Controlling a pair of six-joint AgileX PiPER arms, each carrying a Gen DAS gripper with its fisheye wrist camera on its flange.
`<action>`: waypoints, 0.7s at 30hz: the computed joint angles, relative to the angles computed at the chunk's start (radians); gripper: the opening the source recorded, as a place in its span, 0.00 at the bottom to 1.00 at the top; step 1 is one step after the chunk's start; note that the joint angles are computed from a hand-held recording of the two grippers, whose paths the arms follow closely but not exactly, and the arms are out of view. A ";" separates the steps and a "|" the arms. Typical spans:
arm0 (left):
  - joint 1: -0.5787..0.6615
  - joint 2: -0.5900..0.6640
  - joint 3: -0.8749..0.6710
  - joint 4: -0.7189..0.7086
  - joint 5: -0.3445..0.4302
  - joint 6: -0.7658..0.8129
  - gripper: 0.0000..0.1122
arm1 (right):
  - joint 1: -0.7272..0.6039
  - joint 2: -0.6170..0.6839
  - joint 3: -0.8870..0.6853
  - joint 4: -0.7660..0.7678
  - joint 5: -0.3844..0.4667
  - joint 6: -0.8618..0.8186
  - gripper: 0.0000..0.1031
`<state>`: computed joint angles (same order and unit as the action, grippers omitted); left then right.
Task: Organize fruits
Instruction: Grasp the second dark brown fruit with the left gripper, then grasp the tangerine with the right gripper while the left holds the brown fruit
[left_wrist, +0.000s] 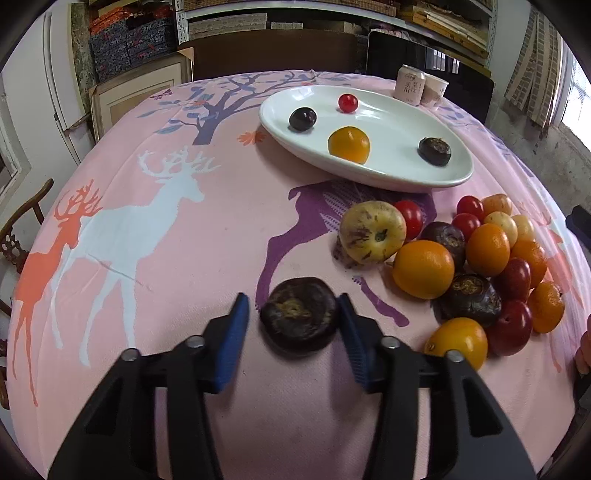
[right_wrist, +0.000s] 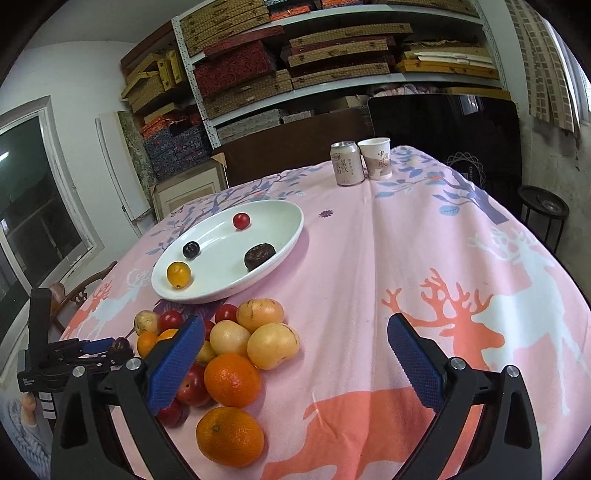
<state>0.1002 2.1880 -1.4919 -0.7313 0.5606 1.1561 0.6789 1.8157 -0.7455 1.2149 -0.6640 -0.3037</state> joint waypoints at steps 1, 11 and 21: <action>0.004 0.001 -0.006 -0.003 0.014 -0.003 0.36 | -0.006 0.000 0.005 -0.023 0.009 0.025 0.97; 0.033 0.027 -0.066 0.040 0.030 -0.137 0.36 | 0.002 0.038 -0.081 0.080 0.106 -0.209 0.97; 0.024 0.019 -0.047 0.044 0.014 -0.120 0.36 | -0.097 0.093 -0.171 0.292 0.314 -0.452 0.97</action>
<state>0.1242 2.2072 -1.5394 -0.6875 0.5747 1.0365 0.5819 1.9084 -0.9168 1.5072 -0.3501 -0.7559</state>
